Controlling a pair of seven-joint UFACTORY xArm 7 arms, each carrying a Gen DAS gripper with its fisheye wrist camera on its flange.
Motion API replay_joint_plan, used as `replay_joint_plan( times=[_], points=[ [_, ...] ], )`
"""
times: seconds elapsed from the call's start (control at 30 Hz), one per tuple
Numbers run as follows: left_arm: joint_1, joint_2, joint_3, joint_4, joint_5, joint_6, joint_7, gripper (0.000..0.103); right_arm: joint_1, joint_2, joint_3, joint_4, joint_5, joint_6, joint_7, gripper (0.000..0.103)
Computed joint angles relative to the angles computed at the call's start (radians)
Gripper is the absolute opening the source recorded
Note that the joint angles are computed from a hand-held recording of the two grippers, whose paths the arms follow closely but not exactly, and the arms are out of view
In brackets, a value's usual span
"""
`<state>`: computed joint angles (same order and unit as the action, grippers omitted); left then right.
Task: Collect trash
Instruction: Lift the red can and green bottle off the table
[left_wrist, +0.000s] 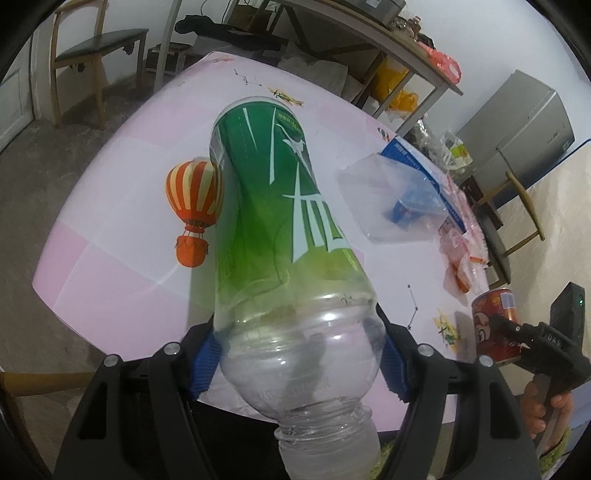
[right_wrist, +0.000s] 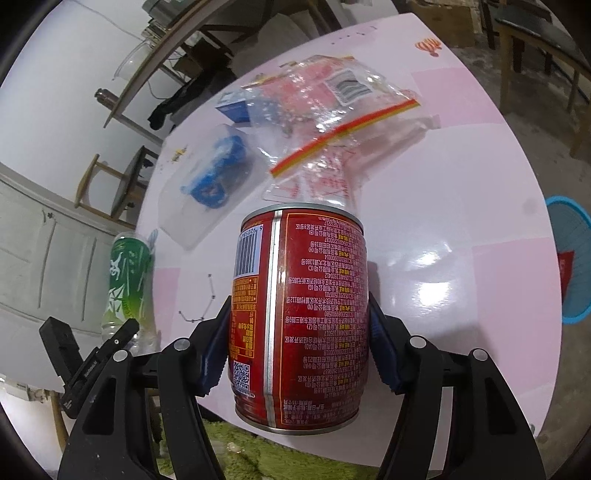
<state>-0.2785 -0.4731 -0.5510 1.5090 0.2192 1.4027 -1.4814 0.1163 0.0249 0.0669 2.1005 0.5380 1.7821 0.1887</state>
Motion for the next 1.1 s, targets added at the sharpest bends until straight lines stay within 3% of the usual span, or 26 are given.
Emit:
replay_joint_plan(
  times=[0.47, 1.1],
  points=[
    [0.058, -0.03, -0.039, 0.021, 0.05, -0.054, -0.036, 0.07, 0.018, 0.019, 0.017, 0.029, 0.087, -0.039, -0.018, 0.062],
    [0.115, -0.062, -0.076, 0.026, 0.068, -0.086, -0.051, 0.07, 0.025, 0.046, 0.035, 0.086, 0.09, -0.034, -0.027, 0.062]
  ],
)
